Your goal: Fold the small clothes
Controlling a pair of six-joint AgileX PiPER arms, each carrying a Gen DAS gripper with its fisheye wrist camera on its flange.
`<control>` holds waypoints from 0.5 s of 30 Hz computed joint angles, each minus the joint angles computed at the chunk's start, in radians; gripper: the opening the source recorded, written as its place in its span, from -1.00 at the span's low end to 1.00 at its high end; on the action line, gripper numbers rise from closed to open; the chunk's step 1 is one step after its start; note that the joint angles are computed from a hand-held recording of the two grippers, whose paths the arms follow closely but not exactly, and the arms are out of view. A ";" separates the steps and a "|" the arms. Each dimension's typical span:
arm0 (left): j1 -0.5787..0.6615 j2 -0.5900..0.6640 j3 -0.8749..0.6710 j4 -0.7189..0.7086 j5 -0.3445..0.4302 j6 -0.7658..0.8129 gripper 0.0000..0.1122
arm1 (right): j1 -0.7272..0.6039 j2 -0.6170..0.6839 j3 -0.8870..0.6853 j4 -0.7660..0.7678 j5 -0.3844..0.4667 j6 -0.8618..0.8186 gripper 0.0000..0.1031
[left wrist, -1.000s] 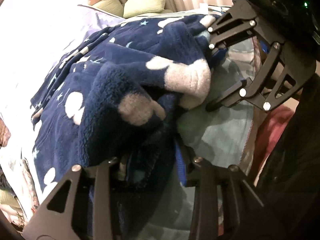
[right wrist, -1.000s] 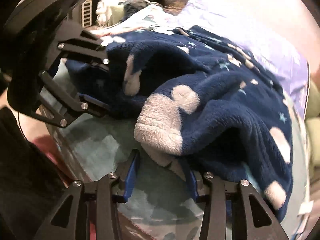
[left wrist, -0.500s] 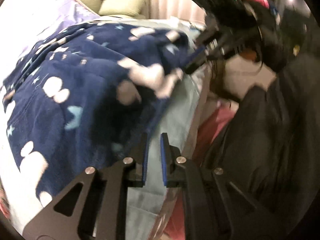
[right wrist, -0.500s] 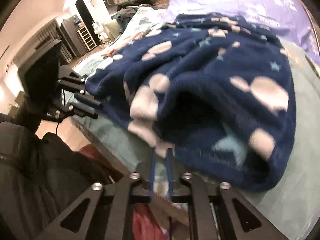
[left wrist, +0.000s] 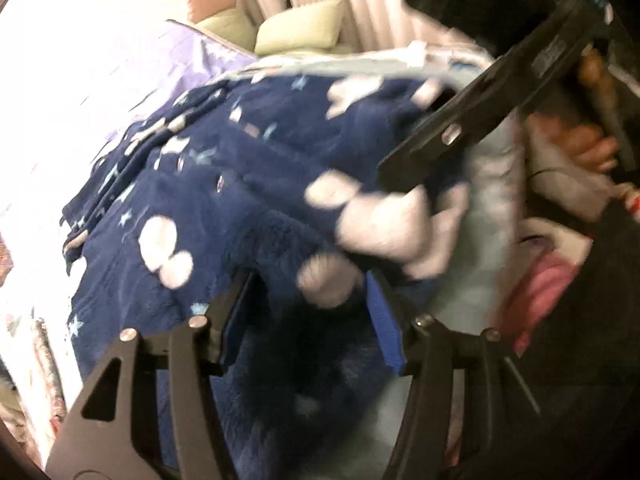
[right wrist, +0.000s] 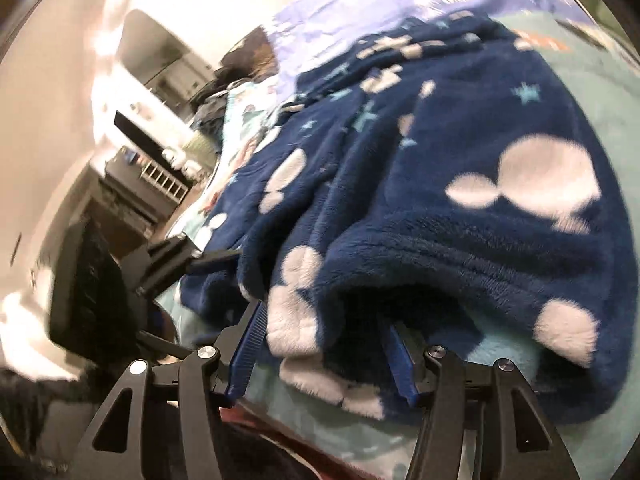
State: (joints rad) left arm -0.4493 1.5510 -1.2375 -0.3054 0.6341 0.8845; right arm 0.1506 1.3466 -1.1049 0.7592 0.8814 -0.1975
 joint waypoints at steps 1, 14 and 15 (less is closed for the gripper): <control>0.005 0.028 -0.022 0.001 0.023 -0.025 -0.14 | 0.001 0.002 0.007 0.002 -0.016 0.017 0.04; 0.326 0.034 -0.269 -0.651 0.461 0.148 -0.68 | 0.090 0.014 -0.006 0.185 -0.033 -0.063 -0.88; 0.300 0.040 -0.275 -0.635 0.448 0.145 -0.68 | 0.105 0.032 -0.011 0.182 -0.020 -0.063 -0.88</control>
